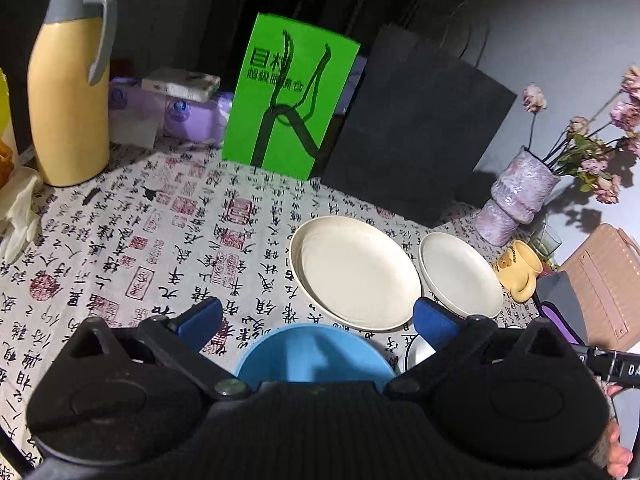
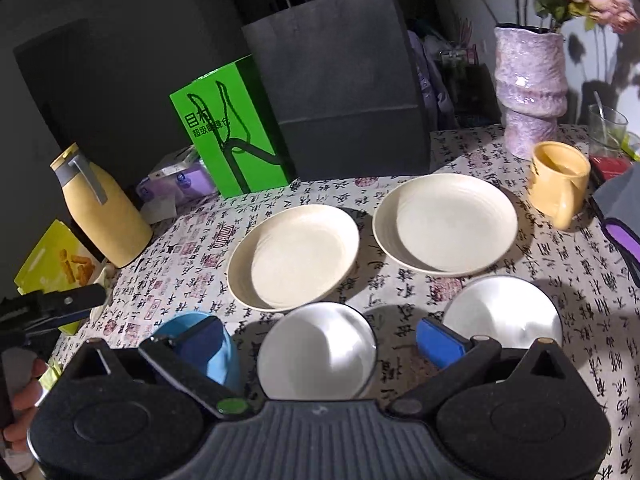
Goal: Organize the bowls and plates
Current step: 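Move both grippers toward the beige plate in front of the green bag, then close both grippers on the rim of that beige plate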
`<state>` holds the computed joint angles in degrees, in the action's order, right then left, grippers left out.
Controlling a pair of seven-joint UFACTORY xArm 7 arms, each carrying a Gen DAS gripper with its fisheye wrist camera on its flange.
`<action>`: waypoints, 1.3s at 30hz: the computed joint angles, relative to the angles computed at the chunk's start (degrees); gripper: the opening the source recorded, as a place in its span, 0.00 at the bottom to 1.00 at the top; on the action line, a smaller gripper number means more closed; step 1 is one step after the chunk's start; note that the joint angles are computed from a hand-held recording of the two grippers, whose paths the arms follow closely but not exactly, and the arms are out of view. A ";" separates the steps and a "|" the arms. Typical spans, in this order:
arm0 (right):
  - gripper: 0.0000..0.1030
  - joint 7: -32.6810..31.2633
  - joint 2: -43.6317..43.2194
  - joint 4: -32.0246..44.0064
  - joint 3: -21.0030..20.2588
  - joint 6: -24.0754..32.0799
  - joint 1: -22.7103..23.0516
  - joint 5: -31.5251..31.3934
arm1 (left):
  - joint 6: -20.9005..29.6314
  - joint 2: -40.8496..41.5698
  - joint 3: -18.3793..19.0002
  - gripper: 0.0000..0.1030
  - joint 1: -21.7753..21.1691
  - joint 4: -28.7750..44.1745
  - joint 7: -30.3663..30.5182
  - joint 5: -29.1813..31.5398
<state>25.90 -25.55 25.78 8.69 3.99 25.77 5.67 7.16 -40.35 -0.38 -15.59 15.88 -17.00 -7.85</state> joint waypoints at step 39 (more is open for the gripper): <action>0.25 15.99 40.42 38.15 -1.64 16.04 -3.06 -13.65 | 8.96 45.96 4.27 0.70 1.55 37.82 38.06 -31.16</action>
